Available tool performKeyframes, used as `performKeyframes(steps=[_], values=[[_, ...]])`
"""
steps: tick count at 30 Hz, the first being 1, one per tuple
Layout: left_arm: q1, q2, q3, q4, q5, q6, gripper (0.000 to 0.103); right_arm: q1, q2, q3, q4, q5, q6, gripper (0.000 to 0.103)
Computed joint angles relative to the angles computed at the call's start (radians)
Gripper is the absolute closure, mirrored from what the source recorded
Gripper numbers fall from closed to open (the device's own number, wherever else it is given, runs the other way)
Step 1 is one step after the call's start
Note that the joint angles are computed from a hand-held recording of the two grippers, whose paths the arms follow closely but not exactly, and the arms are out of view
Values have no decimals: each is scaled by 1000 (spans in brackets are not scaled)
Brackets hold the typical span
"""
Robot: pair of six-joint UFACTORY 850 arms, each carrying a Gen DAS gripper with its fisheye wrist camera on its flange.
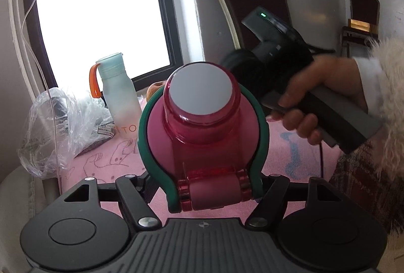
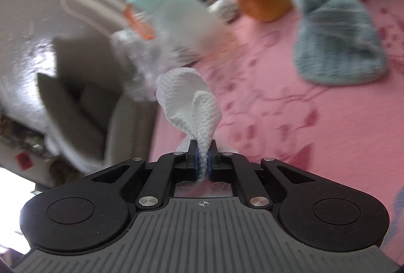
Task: Clean container
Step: 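Tilt the bottle lid toward the right tool while it wipes the lid with the wipe, then hold the pink bottle upright in the left tool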
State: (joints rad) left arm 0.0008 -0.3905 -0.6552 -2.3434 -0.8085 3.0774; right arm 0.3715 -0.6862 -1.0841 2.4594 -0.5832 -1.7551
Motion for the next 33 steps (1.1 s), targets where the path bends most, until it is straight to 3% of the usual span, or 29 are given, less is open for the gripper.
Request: performKeyframes(steps=[4, 5, 9, 10, 14, 16, 18, 22, 26, 29, 30, 33], values=[[12, -10, -21, 24, 14, -114, 34, -13, 9, 26, -29, 98, 33, 90], [15, -12, -26, 33, 18, -140, 34, -16, 14, 39, -49, 108, 42, 94], [22, -19, -43, 58, 30, -219, 34, -24, 101, 176, 118, -10, -102, 92], [22, -18, -46, 63, 34, -240, 34, -26, 129, 214, 155, -57, -134, 92], [23, -2, -39, 77, 47, -309, 34, -58, 188, 313, 87, -405, -86, 92], [20, 6, -32, 70, 50, -306, 34, -74, 155, 301, -2, -574, -21, 92], [11, 12, -27, 50, 59, -288, 34, -73, 111, 266, -48, -651, 29, 92], [13, 9, -28, 46, 68, -305, 34, -52, 69, 224, 8, -552, 58, 92], [12, 9, -30, 36, 72, -319, 34, -16, 56, 207, 142, -326, 18, 92], [2, 13, -31, 23, 84, -308, 34, -2, 35, 167, 117, -131, 45, 92], [-2, 14, -35, 21, 91, -308, 34, 2, 33, 170, 122, -127, 35, 95], [-15, 13, -51, 16, 116, -319, 34, 12, 65, 199, 186, -106, -47, 93]])
